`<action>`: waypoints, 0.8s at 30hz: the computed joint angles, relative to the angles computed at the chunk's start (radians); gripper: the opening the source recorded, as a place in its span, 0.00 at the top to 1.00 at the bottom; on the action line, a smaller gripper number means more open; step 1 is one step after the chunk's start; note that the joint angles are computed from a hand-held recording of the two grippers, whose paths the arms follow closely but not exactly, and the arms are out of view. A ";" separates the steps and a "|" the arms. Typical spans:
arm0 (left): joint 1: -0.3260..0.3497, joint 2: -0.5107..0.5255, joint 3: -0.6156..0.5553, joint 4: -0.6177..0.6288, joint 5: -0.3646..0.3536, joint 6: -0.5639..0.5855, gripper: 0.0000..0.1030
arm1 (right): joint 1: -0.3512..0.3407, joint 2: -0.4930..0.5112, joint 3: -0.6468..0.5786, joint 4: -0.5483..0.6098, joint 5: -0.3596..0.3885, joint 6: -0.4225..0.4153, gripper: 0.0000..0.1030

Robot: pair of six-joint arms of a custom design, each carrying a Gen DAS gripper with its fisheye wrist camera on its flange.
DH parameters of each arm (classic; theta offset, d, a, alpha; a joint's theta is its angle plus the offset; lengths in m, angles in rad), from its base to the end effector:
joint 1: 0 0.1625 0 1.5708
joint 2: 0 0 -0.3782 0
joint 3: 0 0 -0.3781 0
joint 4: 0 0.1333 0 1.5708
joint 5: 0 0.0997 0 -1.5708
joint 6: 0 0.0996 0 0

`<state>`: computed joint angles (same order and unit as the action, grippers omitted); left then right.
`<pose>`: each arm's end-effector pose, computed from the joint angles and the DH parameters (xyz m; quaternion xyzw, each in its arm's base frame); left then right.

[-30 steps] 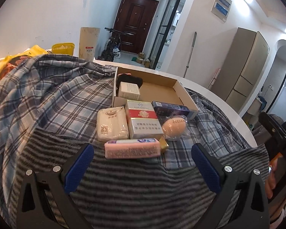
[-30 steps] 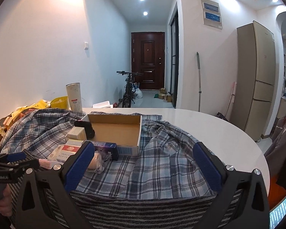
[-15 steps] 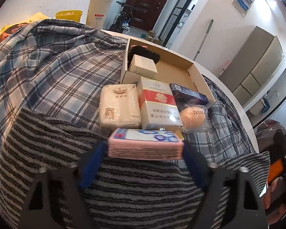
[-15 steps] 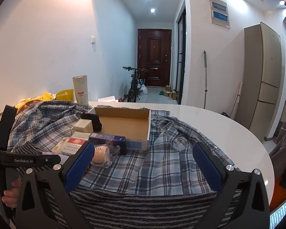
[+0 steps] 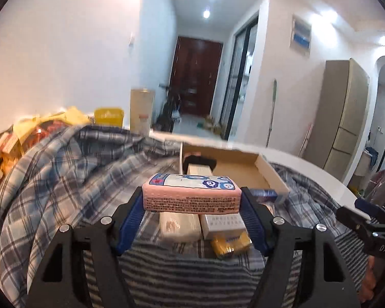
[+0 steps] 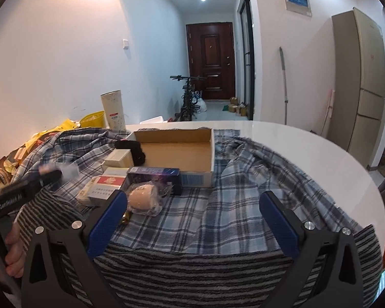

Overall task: Organize objects
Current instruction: 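Grasp the ZEESEA sponge packet with the right tool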

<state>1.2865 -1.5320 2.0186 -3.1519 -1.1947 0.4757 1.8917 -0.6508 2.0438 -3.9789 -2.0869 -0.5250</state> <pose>0.0293 -0.5054 0.4097 0.2208 0.8151 -0.4936 0.2078 0.2357 -0.4422 0.0585 0.2337 -0.8215 0.4448 0.2697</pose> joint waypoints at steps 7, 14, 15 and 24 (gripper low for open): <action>0.014 0.015 -0.020 0.012 0.003 -0.010 0.29 | -0.004 0.020 -0.041 0.102 -0.001 0.022 0.00; 0.006 0.011 0.015 -0.056 0.013 0.014 0.29 | -0.031 0.035 -0.127 0.348 0.051 0.107 0.00; 0.008 0.012 0.012 -0.050 0.011 0.008 0.29 | -0.030 0.044 -0.146 0.371 0.047 0.109 0.00; 0.016 0.010 0.003 -0.025 0.000 -0.016 0.29 | -0.014 0.131 -0.307 0.551 -0.005 0.049 0.02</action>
